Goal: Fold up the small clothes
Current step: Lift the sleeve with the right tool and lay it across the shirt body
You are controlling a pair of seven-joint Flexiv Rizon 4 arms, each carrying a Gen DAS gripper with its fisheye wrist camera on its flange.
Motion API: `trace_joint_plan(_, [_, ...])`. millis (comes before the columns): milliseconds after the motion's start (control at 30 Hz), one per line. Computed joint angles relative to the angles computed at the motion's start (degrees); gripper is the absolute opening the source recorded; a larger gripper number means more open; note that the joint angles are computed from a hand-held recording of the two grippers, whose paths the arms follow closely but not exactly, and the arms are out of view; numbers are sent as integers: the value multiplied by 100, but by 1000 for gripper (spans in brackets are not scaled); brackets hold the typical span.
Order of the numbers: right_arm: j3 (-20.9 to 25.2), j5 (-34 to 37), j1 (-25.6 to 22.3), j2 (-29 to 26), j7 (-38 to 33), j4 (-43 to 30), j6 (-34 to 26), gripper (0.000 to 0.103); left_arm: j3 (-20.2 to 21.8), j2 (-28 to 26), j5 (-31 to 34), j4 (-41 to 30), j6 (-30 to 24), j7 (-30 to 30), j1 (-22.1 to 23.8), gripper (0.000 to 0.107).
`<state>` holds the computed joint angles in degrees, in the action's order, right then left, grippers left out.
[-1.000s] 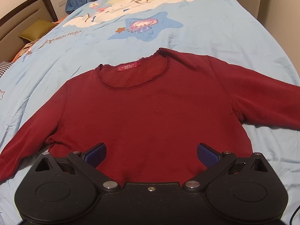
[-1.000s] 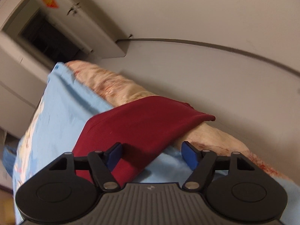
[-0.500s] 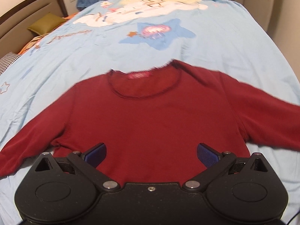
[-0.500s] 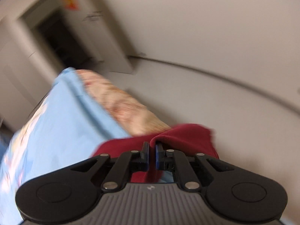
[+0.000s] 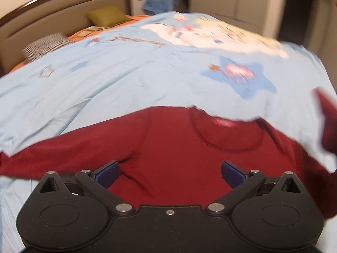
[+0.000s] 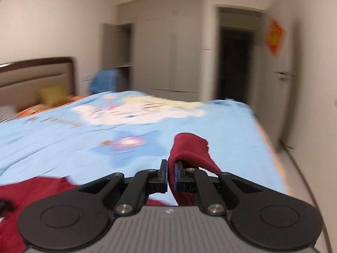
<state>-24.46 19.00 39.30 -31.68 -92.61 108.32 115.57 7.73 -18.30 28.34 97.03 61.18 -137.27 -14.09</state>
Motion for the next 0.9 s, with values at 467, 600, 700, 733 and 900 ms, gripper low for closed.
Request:
trace_joint_plan(467, [1643, -1715, -398, 81, -611, 1087, -378, 15, 82, -25, -1122, 1515, 1970, 244, 585, 102])
trace_joint_plan(600, [1598, -1735, -406, 133, -613, 1173, -343, 38, 149, -158, -1505, 1641, 2304, 506, 477, 102])
trace_joint_plan(700, [1662, -1818, -539, 213, -536, 1152, -512, 47, 240, -254, -1713, 1593, 2371, 719, 334, 102])
trace_joint_plan(733, [1719, -1862, -625, 213, -472, 1122, -561, 49, 273, -277, -1762, 1567, 2378, 788, 288, 102])
trace_joint_plan(900, [1826, -2028, -852, 336, -145, 1136, -757, 65, 433, -406, -1936, 1397, 2387, 999, 57, 102])
